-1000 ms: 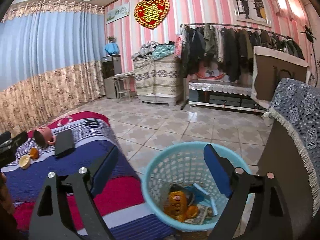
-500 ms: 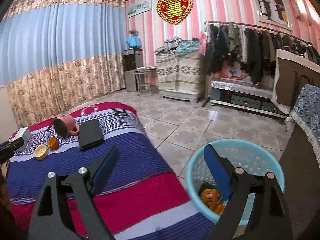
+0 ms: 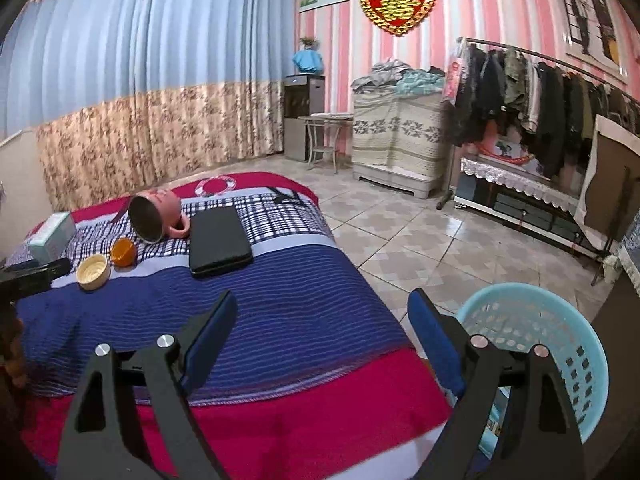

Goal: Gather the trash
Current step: 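Move both grippers back to the bed toward the white bowl, then grasp the white bowl by its rim with the left gripper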

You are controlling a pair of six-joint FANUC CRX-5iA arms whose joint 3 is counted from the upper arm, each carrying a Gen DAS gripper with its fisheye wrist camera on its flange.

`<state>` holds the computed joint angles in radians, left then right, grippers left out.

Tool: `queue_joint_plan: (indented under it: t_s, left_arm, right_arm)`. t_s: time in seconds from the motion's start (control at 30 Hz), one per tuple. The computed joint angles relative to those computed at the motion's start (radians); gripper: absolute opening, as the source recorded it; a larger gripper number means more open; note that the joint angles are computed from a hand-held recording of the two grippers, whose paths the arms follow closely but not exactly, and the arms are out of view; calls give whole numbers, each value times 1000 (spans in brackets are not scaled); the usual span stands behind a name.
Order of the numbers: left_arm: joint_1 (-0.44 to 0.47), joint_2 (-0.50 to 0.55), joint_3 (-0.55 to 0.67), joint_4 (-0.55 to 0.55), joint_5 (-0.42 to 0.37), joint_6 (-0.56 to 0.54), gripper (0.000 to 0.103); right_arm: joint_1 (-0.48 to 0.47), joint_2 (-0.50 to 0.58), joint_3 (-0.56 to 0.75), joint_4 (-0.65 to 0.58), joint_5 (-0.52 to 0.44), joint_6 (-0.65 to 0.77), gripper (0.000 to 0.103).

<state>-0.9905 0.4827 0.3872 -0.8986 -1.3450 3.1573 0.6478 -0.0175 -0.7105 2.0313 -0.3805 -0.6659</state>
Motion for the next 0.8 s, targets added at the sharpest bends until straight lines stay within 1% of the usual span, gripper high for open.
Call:
queue_joint_plan:
  t_s: [0.13, 0.2, 0.23, 0.27, 0.33, 0.37, 0.47, 0.53, 0.57, 0.63, 0.73, 0.8]
  left_arm:
    - [81, 25, 15, 104, 62, -93, 97]
    - [103, 45, 35, 133, 69, -140, 96]
    - [112, 52, 41, 149, 75, -163, 88]
    - [128, 58, 42, 179, 92, -197, 77]
    - [146, 66, 42, 221, 108, -236, 66]
    - [141, 65, 40, 210, 106, -227, 61]
    - [131, 37, 9, 194, 117, -186, 60]
    - [109, 17, -7, 154, 82, -135, 60]
    - [90, -6, -31, 124, 62, -88, 60]
    - [67, -40, -69, 93, 33, -31, 60]
    - [31, -60, -92, 42, -47, 5, 60]
    - [4, -70, -107, 3, -102, 26, 60]
  right_arm:
    - [13, 47, 37, -19, 13, 29, 86]
    - [20, 66, 52, -38, 19, 58, 86]
    - [28, 77, 60, -51, 17, 70, 86]
    - [33, 87, 69, -60, 17, 81, 86]
    - [43, 102, 82, -73, 22, 99, 86]
    - [46, 108, 88, -77, 25, 107, 86]
    - [61, 128, 109, -96, 35, 132, 86]
    - [67, 137, 122, -94, 51, 135, 86]
    - [70, 144, 132, -88, 65, 135, 86]
    - [80, 162, 157, -83, 87, 143, 86]
    - [85, 197, 209, -44, 137, 126, 86]
    - [78, 230, 257, 14, 191, 81, 86]
